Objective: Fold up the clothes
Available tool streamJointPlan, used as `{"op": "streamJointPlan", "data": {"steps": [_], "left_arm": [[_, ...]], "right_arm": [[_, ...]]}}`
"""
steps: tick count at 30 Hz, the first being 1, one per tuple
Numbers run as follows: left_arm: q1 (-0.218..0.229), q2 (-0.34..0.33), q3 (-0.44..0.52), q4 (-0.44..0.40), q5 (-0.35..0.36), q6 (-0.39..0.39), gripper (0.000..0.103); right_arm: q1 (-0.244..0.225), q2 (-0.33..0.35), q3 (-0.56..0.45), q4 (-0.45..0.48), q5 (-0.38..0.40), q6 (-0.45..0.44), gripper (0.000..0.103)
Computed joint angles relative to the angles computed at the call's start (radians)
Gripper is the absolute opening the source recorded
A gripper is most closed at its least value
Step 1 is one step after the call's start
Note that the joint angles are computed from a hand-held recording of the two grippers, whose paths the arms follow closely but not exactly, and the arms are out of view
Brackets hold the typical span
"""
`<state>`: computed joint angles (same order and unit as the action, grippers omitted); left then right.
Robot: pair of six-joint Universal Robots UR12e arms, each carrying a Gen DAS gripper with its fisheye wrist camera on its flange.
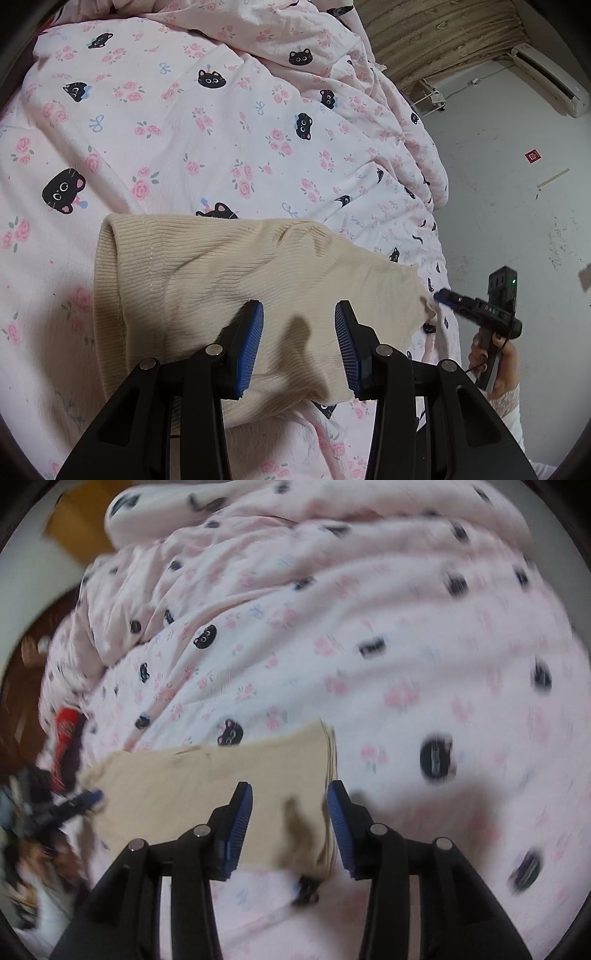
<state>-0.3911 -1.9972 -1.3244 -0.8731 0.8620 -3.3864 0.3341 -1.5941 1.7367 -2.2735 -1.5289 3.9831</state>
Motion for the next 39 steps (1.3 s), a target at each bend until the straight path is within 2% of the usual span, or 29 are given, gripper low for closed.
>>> {"op": "streamJointPlan", "data": {"steps": [4, 10, 14, 18, 26, 27, 30, 32, 39], "left_arm": [[0.001, 0.004, -0.007, 0.015, 0.000, -0.007, 0.035], [0.000, 0.007, -0.013, 0.017, 0.006, -0.010, 0.035], [0.000, 0.006, -0.011, 0.017, 0.009, -0.009, 0.035], [-0.001, 0.004, -0.009, 0.015, 0.010, -0.009, 0.035], [0.000, 0.004, -0.010, 0.017, 0.010, -0.010, 0.035], [0.000, 0.005, -0.011, 0.018, 0.011, -0.010, 0.035], [-0.001, 0.005, -0.010, 0.016, 0.012, -0.008, 0.035], [0.000, 0.005, -0.010, 0.015, 0.011, -0.008, 0.035], [0.003, 0.009, -0.016, 0.017, 0.008, -0.009, 0.035]], "right_arm": [[0.002, -0.015, 0.058, -0.047, 0.023, 0.107, 0.044], [-0.022, -0.035, 0.171, -0.252, 0.100, 0.302, 0.044], [-0.038, -0.032, 0.210, -0.346, 0.139, 0.360, 0.044], [-0.049, -0.031, 0.238, -0.422, 0.164, 0.395, 0.044], [-0.056, -0.033, 0.253, -0.459, 0.187, 0.390, 0.042], [-0.057, -0.034, 0.256, -0.465, 0.188, 0.392, 0.039], [-0.064, -0.028, 0.269, -0.505, 0.226, 0.404, 0.014], [-0.066, -0.020, 0.271, -0.522, 0.247, 0.411, 0.012], [-0.061, -0.021, 0.261, -0.511, 0.219, 0.399, 0.009]]}}
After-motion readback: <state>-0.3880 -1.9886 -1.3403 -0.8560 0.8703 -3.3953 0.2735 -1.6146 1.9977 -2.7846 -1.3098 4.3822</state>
